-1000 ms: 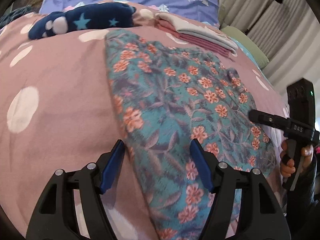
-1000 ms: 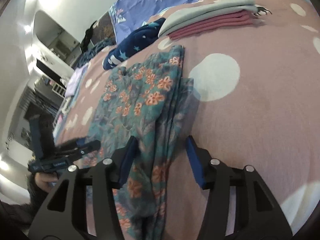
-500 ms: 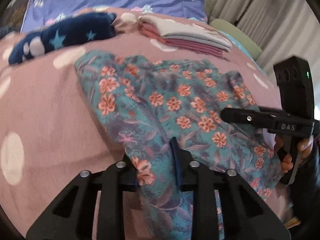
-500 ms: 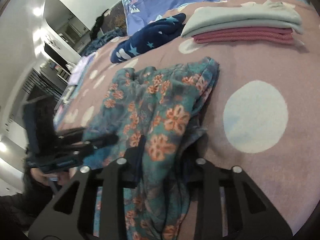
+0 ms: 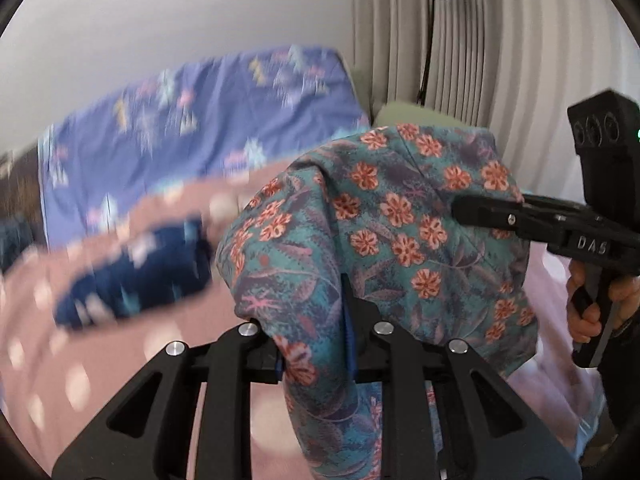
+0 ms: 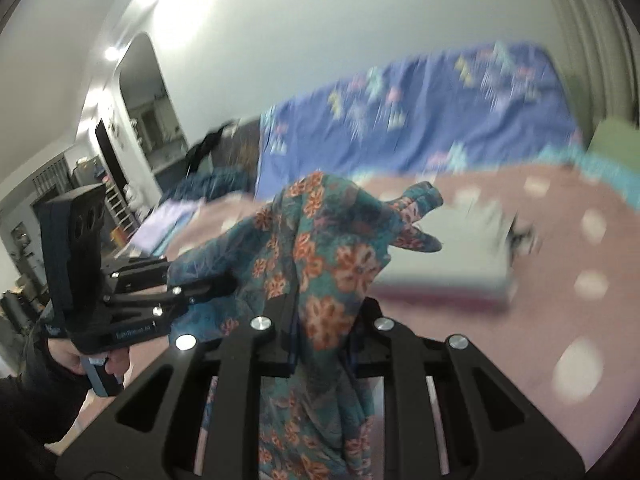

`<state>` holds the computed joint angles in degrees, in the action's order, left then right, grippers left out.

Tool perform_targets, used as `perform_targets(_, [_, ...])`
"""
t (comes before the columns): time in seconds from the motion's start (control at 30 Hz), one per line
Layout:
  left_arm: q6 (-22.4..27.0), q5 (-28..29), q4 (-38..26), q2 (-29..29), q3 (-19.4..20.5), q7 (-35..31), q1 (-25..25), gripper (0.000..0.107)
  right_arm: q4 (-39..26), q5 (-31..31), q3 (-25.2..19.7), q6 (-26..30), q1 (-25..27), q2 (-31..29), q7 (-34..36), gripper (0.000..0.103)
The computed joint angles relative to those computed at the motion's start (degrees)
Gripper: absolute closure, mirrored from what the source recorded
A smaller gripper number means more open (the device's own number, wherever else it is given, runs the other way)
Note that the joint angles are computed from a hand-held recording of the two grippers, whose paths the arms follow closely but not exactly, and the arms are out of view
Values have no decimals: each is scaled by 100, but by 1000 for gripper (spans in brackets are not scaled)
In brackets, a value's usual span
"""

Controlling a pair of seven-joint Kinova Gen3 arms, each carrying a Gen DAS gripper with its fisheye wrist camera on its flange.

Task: Fold small clothes
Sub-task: 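Grasp the folded teal shirt with the right gripper and lift it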

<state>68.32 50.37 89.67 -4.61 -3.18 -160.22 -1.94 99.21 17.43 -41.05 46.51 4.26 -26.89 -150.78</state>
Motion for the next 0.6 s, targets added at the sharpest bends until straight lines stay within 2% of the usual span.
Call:
perform_targets(0.1, [-369, -97, -796, 400, 360, 508, 155, 86, -448, 303, 235, 162, 296, 172, 464, 86])
perform_targets(0.2, [-867, -708, -1443, 720, 745, 1172, 649, 86, -757, 448, 525, 159, 499, 473, 672, 86])
perform_targets(0.23, [-1100, -941, -1676, 900, 818, 1405, 915, 86, -779, 545, 701, 108, 390, 550, 621, 86])
perform_targets(0.37, [-1815, -1873, -2139, 1357, 703, 2222, 1924, 85, -852, 1046, 1376, -115, -15, 988, 439, 86])
perform_targets(0.43, [-1950, -2301, -2403, 1688, 846, 2688, 2088, 85, -933, 1288, 1836, -172, -375, 1326, 389, 86])
perform_targets(0.5, [-1920, -2596, -2718, 2029, 1042, 3032, 2015, 84, -907, 1450, 2360, -259, -864, 1537, 254, 86])
perform_targets(0.53, [-1938, -2761, -2904, 2275, 982, 3208, 2115, 81, -942, 1480, 2616, -247, -1066, 1716, 196, 85])
perform_targets(0.57, [-1950, -2994, -3095, 2518, 816, 3441, 2303, 71, -992, 1586, 2767, -143, -1225, 1904, 59, 81])
perform_targets(0.6, [-2055, -3227, -3180, 2783, 550, 3629, 2552, 52, -1046, 1777, 2817, 54, -1286, 2151, -161, 66])
